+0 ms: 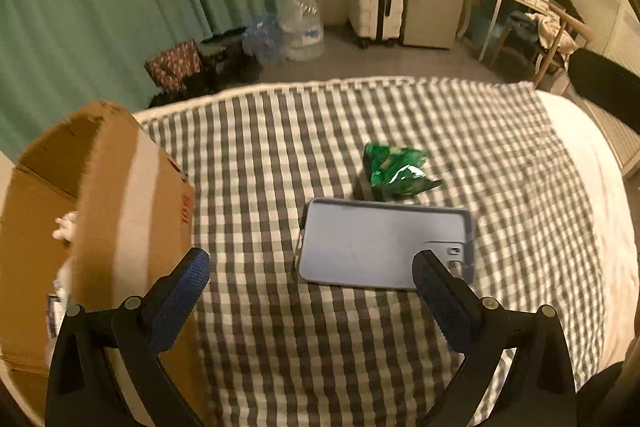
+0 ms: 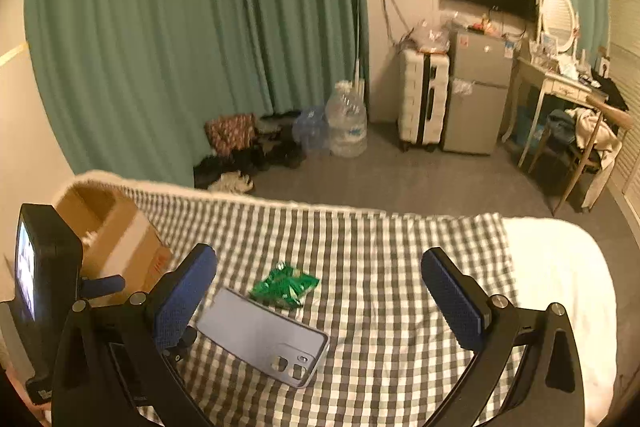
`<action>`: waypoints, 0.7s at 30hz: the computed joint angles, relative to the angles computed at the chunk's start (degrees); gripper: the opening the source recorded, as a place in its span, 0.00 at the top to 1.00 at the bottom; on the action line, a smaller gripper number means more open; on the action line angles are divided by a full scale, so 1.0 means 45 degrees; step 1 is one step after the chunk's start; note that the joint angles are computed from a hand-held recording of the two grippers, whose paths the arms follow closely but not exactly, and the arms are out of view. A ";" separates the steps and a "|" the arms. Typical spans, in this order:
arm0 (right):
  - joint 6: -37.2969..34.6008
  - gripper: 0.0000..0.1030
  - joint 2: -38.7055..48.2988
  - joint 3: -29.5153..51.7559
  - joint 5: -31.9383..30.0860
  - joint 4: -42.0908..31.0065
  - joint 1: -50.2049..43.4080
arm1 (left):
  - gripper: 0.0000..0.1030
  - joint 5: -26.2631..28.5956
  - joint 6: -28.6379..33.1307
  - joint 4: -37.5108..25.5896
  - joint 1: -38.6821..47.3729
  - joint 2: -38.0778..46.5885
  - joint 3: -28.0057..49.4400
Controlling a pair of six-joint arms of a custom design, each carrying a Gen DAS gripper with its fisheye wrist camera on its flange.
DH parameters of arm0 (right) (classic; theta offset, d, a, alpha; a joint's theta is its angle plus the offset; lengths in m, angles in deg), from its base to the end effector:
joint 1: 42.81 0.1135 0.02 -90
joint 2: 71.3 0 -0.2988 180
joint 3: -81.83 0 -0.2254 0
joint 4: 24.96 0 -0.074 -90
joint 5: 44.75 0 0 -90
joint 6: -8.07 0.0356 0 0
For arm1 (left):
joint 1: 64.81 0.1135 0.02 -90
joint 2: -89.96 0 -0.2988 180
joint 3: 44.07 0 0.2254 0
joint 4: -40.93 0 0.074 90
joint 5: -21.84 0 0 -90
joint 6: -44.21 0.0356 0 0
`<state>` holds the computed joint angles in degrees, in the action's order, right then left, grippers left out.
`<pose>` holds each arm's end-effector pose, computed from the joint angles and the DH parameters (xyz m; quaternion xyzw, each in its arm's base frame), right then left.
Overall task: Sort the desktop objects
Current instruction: 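Move both tools back over the green packet and phone case, then grasp the green packet with the right gripper while the left grasps the lavender phone case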
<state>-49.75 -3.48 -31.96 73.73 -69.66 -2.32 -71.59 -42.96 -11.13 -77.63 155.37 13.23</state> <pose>0.1671 0.1204 0.3077 0.0261 0.9039 0.0298 0.4258 0.1694 -0.0364 0.2584 0.1239 0.9579 0.0064 0.2588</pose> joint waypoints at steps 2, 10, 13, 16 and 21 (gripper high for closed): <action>-0.0270 0.00 0.0521 -0.0263 -0.0620 0.0591 -0.0474 | 0.00 0.0236 0.0164 0.0558 0.0345 0.0618 -0.0281; -0.1325 0.00 0.3632 -0.0812 -0.2995 0.3317 -0.2036 | 0.00 0.0384 0.0623 0.2163 0.1200 0.2483 -0.1023; -0.1568 0.00 0.4803 -0.0694 -0.3514 0.4129 -0.2206 | 0.00 0.0519 0.0754 0.2721 0.1448 0.3197 -0.1173; -0.1719 0.00 0.5436 -0.0834 -0.4043 0.4877 -0.2455 | 0.00 0.0356 0.0957 0.3268 0.1427 0.3700 -0.1370; -0.1376 0.00 0.6568 -0.1154 -0.4949 0.5886 -0.2800 | 0.00 0.0101 0.1184 0.4226 0.1381 0.4103 -0.1960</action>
